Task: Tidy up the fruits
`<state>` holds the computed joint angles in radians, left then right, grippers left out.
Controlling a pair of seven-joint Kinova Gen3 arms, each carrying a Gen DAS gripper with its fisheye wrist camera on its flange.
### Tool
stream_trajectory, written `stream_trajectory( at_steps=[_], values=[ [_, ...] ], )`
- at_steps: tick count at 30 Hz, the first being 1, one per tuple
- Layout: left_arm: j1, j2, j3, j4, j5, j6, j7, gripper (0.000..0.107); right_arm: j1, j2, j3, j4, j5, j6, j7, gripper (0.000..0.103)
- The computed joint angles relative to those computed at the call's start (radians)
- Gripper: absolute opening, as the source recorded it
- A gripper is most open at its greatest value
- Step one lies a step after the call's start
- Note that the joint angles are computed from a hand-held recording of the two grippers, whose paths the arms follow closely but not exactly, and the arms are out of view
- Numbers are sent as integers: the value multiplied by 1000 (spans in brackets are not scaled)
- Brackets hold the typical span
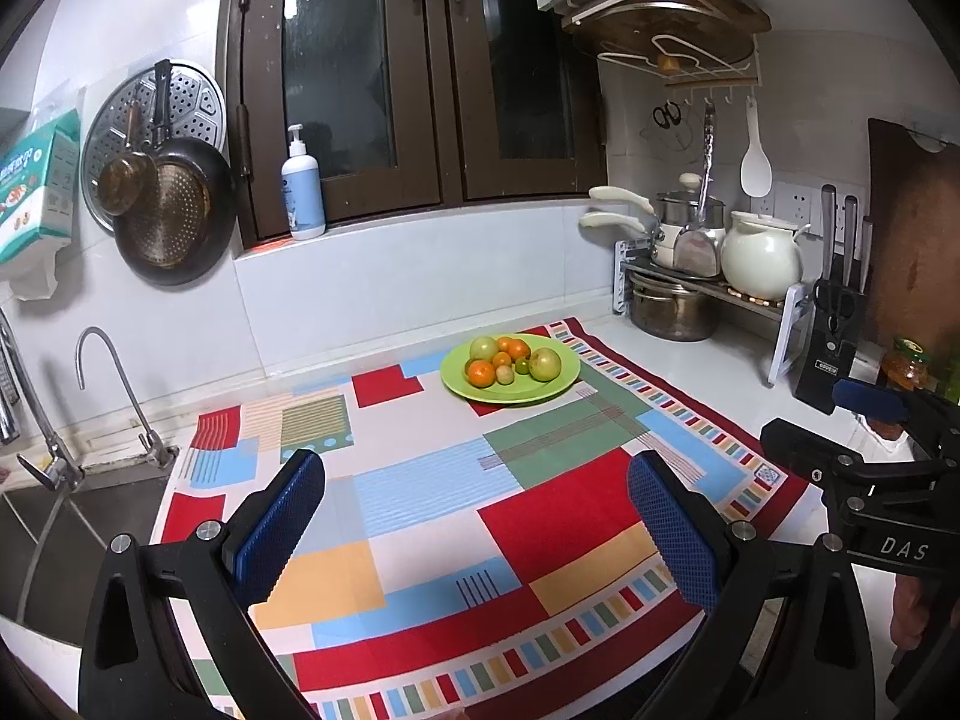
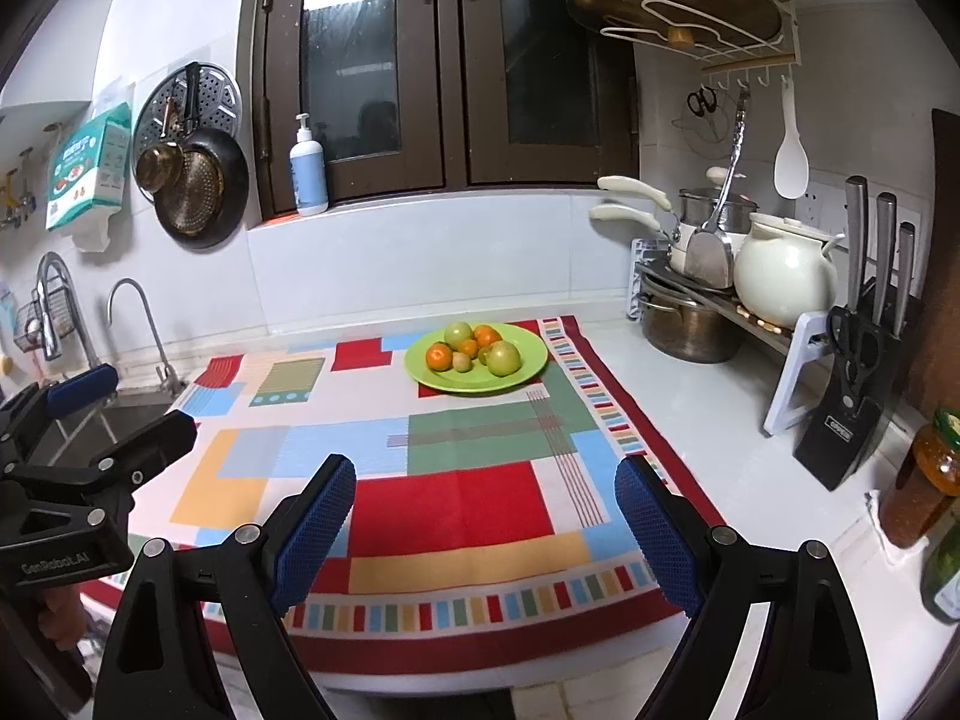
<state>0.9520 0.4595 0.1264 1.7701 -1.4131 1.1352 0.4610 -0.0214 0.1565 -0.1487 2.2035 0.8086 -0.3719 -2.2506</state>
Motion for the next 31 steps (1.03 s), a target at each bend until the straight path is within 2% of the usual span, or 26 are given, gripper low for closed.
stream_trajectory(
  at_steps=[18,31],
  values=[
    [39,8,7,-3,10,51,23,103,5,-23,33,36,90,-46,-56,89],
    [20,3,8,-1,12,18,15,103,-1,-15,31,28,89,-33,-64,89]
  ],
)
